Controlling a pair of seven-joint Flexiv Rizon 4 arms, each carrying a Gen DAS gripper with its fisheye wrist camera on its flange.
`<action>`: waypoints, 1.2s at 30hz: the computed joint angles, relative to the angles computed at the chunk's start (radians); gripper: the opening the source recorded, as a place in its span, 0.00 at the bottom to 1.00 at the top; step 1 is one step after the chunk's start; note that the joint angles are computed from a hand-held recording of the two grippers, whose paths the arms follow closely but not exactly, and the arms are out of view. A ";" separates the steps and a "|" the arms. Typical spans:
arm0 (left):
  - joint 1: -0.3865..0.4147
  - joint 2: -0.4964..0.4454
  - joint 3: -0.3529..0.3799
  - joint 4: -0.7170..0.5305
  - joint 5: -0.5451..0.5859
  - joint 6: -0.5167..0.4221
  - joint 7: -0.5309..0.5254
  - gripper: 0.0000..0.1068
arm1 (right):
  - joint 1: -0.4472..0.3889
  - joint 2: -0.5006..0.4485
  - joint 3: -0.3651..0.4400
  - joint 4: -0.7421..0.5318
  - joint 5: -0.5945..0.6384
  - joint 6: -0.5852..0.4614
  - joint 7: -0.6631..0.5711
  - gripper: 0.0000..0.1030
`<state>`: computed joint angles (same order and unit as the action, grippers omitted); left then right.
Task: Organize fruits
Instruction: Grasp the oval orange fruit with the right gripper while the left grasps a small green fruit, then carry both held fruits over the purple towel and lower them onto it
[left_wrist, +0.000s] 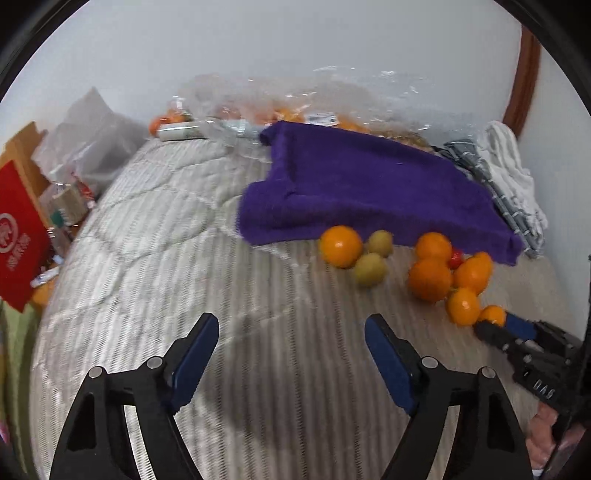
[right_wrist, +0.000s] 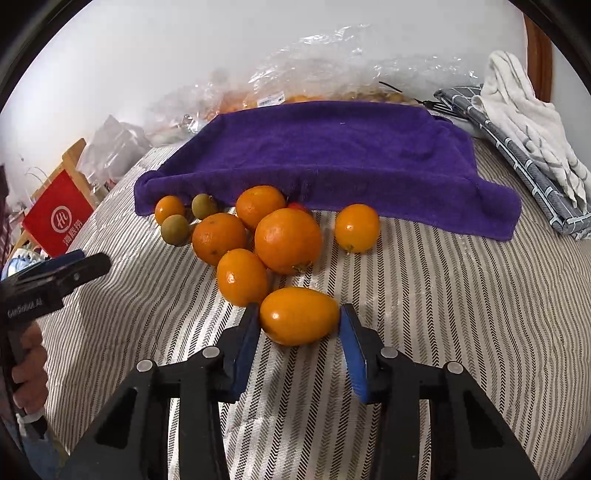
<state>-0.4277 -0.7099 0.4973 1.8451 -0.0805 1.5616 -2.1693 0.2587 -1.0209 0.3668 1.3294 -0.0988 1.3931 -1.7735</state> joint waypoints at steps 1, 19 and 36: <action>0.022 -0.001 -0.026 -0.006 -0.001 0.013 0.010 0.74 | -0.004 0.001 0.003 0.001 0.000 0.000 -0.004 0.42; 0.185 -0.107 -0.259 -0.161 -0.142 0.026 0.109 0.24 | -0.037 0.032 -0.106 0.040 -0.021 0.054 0.112 0.42; 0.075 -0.021 -0.124 -0.089 -0.132 0.003 0.086 0.24 | -0.034 0.041 -0.103 0.013 -0.081 0.078 0.150 0.42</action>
<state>-0.3526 -0.7313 0.3733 1.7563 -0.2128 1.5643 -2.0830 0.2248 -0.9802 0.2634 1.3421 -0.1799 1.4713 -1.6239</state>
